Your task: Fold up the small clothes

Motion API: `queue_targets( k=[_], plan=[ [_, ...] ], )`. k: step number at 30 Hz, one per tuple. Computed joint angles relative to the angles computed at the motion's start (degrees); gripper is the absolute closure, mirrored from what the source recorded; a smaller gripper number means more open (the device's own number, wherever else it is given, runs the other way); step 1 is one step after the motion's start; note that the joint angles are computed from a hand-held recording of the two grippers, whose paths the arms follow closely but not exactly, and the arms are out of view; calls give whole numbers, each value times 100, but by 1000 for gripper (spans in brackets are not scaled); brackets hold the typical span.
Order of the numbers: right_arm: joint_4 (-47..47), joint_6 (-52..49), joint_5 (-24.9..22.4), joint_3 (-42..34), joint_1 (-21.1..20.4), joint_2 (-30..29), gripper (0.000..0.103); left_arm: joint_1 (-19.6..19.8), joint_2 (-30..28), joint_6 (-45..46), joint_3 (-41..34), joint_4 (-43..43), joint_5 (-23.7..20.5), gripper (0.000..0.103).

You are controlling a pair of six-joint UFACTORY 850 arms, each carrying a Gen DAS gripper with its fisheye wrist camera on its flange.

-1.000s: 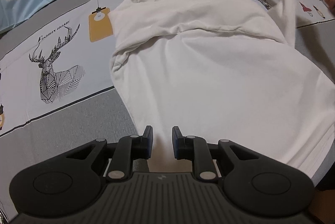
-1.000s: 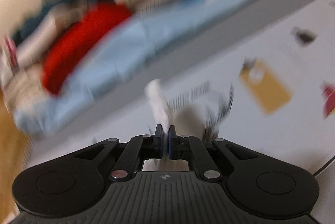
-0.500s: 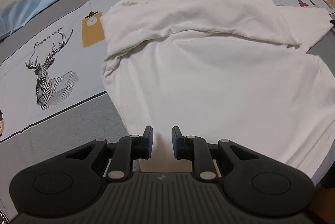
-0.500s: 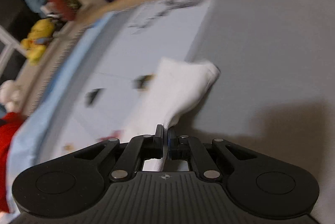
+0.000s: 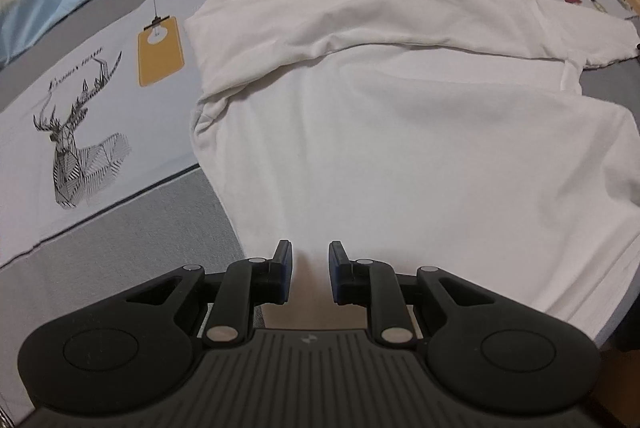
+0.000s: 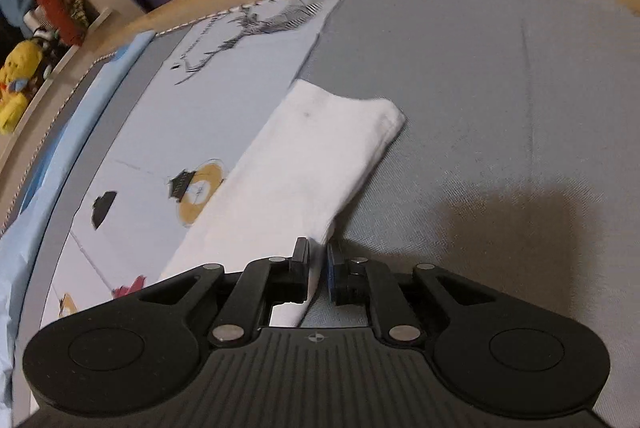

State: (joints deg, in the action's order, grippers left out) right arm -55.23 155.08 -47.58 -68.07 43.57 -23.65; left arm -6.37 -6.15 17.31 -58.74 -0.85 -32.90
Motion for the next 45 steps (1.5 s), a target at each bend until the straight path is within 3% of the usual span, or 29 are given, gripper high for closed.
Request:
queue_targets(
  k=[2,3,6,11,14,16,19,22,24,26,29,33,37,39,40,41,45],
  plan=[
    [-93,-199,-233,-224,154,1,63,98,-12,232,-15,-284,-40,78],
    [-141,-364,-277,-348,207,13,61,137,-12,296,-14,-378,-68,77],
    [-308,-989,2,-701,353,38,60,206,49,263,53,-410,-148,77],
    [-179,-2193,1277,-1285,700,-172,60,368,230,176,230,-323,-170,77],
    [712,-3225,2081,-1732,810,-543,60,427,335,245,324,-417,-142,77],
    [1706,-4227,2305,-2113,777,-884,60,436,383,255,364,-442,-121,77],
    [3095,-5570,2117,-2751,694,-1467,60,441,427,337,387,-537,-133,77],
    [3776,-6159,1915,-3244,667,-1885,60,440,391,318,354,-522,-109,77],
    [3642,-6103,1747,-3442,702,-2023,60,468,355,303,317,-547,-90,77],
    [3353,-5907,1678,-3569,672,-2081,95,478,315,290,274,-532,-79,77],
    [2937,-5603,1530,-3594,602,-2101,97,434,256,256,222,-468,-41,77],
    [1986,-4774,962,-3597,494,-2085,97,342,206,433,182,-575,-15,77],
    [2711,-5814,862,-3636,336,-2022,89,259,187,629,151,-755,5,77],
    [2576,-6031,305,-3905,411,-2046,88,247,179,792,123,-928,32,77],
    [2251,-5871,91,-3964,480,-2004,81,243,166,848,102,-995,47,77],
    [1988,-5653,102,-3932,524,-1940,73,237,147,876,81,-1039,68,77],
    [1261,-4810,1205,-3404,497,-1672,65,167,106,943,29,-1178,122,77]
  ],
)
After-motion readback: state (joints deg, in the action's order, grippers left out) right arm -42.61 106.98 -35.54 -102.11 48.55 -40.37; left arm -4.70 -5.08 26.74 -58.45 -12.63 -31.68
